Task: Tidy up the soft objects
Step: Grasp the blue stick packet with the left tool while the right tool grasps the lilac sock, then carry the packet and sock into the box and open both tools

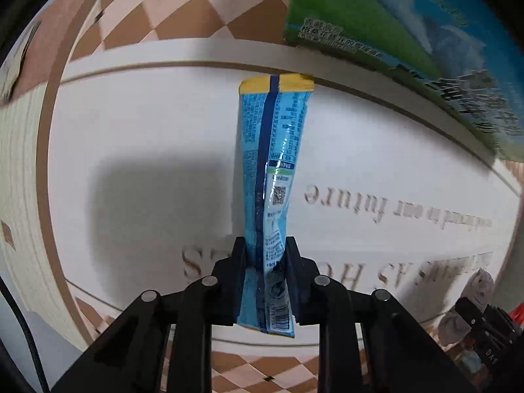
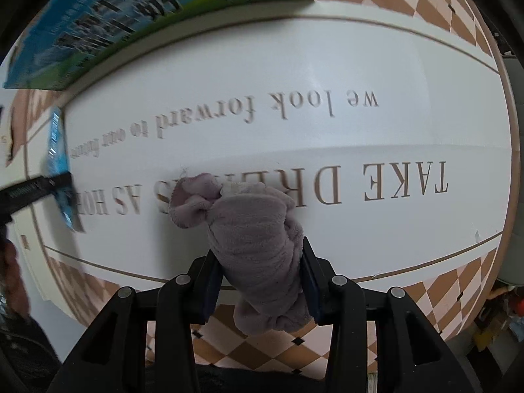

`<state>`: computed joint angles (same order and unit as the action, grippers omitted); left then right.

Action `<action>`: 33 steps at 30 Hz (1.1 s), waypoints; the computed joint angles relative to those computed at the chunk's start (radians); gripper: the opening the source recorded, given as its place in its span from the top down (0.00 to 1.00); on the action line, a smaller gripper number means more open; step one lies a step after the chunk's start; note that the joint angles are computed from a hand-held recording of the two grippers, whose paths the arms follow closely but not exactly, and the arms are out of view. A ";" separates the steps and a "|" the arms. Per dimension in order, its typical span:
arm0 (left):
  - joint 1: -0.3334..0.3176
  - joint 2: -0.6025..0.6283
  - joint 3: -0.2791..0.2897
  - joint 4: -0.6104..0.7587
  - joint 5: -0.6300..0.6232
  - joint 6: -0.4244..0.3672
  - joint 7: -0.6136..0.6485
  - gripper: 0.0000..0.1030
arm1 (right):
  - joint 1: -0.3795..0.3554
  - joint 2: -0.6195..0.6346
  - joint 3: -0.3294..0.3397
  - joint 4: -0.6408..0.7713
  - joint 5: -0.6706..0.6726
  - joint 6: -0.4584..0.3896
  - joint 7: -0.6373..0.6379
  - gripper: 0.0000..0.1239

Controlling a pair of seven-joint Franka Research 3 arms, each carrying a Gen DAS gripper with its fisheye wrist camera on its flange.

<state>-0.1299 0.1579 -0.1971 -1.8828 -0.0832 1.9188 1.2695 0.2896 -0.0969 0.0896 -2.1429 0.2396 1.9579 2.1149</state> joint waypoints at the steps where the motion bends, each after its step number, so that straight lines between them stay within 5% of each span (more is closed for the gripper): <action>1: -0.002 -0.028 -0.002 -0.027 0.005 0.012 -0.003 0.81 | 0.003 0.006 0.003 0.021 0.001 -0.002 0.005 0.64; 9: -0.032 -0.231 0.001 -0.157 -0.060 0.098 0.011 0.84 | 0.001 0.013 -0.006 0.143 -0.004 -0.014 -0.020 0.64; 19: -0.058 -0.237 0.009 -0.040 -0.058 0.122 0.033 0.86 | 0.006 -0.031 0.010 0.239 -0.036 -0.010 -0.023 0.65; 27: -0.053 -0.169 0.011 0.183 -0.062 0.120 0.063 0.86 | 0.007 -0.023 0.014 0.311 -0.061 0.010 -0.009 0.65; 33: -0.054 0.037 -0.003 0.480 0.048 0.082 0.053 0.86 | -0.007 0.077 -0.001 0.486 -0.149 -0.002 0.007 0.65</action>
<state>-0.1835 0.1952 -0.1998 -1.4025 -0.0356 2.0006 1.3221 0.2823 -0.0204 0.0885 -1.6569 0.0902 1.9557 2.1223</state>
